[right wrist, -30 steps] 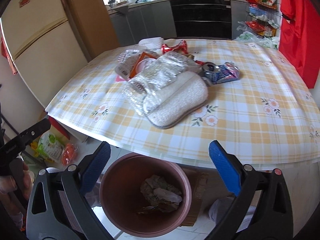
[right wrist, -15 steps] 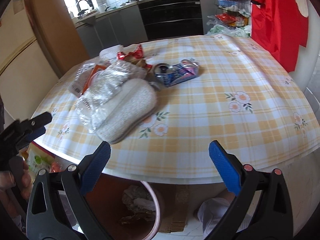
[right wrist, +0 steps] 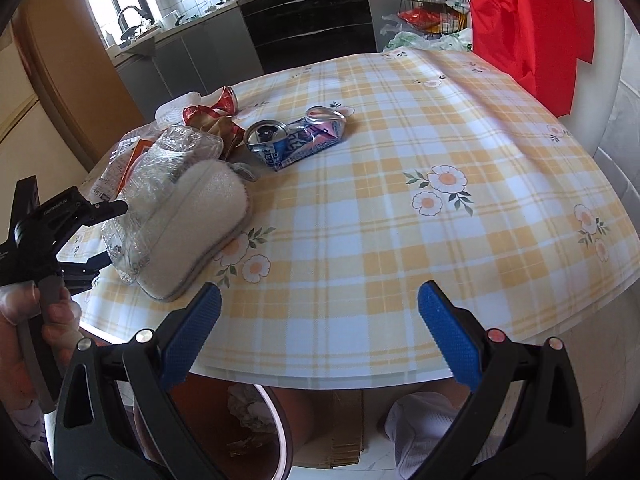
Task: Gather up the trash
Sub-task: 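Grasp the clear plastic bag with the left tool and lift it, then carry the clear plastic bag toward the bin while the right tool grasps the white sponge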
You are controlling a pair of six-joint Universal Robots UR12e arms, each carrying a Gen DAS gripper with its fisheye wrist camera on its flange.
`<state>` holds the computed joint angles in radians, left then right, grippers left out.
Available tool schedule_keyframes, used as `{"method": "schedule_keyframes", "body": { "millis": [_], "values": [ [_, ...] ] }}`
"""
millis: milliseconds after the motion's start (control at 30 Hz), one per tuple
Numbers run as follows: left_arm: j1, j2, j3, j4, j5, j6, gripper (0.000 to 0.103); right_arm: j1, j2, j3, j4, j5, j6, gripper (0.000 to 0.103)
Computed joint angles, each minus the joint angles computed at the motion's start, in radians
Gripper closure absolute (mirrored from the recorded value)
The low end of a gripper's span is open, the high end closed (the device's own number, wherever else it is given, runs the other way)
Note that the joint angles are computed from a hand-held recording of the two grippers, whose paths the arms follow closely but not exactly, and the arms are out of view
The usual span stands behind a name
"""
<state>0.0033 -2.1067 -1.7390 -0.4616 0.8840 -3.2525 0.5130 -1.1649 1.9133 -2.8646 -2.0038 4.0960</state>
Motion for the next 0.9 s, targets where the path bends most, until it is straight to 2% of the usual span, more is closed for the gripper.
{"method": "schedule_keyframes", "body": {
  "millis": [67, 100, 133, 200, 300, 433, 600, 733, 833, 900],
  "values": [
    [0.000, 0.013, -0.007, 0.005, 0.018, 0.031, 0.039, -0.002, 0.002, -0.002, -0.002, 0.001, -0.002, 0.006],
    [0.003, 0.017, -0.012, 0.008, 0.003, 0.041, 0.044, -0.003, 0.003, -0.002, -0.003, 0.002, -0.002, 0.006],
    [0.009, 0.023, -0.016, 0.005, -0.020, 0.047, 0.056, -0.003, 0.003, -0.002, -0.007, 0.003, -0.002, 0.006],
    [0.020, 0.031, -0.022, -0.015, -0.094, 0.067, 0.066, -0.002, 0.005, -0.006, -0.008, 0.001, -0.005, 0.006],
    [0.012, 0.060, -0.036, -0.018, -0.084, 0.152, 0.068, 0.001, 0.006, -0.009, -0.009, 0.001, -0.010, 0.006],
    [0.015, 0.082, -0.053, -0.047, -0.172, 0.215, 0.077, 0.007, 0.004, -0.014, -0.011, -0.009, -0.019, 0.006],
    [0.006, 0.117, -0.077, -0.013, -0.253, 0.327, 0.084, 0.013, 0.000, -0.016, -0.008, -0.020, -0.023, 0.006],
    [0.007, 0.142, -0.090, -0.014, -0.330, 0.399, 0.095, 0.014, -0.003, -0.016, -0.006, -0.022, -0.026, 0.006],
    [0.004, 0.166, -0.105, 0.017, -0.351, 0.462, 0.098, 0.016, -0.001, -0.019, -0.002, -0.019, -0.026, 0.006],
    [0.003, 0.178, -0.110, 0.009, -0.369, 0.507, 0.098, 0.017, 0.001, -0.021, -0.002, -0.018, -0.029, 0.006]
  ]
}}
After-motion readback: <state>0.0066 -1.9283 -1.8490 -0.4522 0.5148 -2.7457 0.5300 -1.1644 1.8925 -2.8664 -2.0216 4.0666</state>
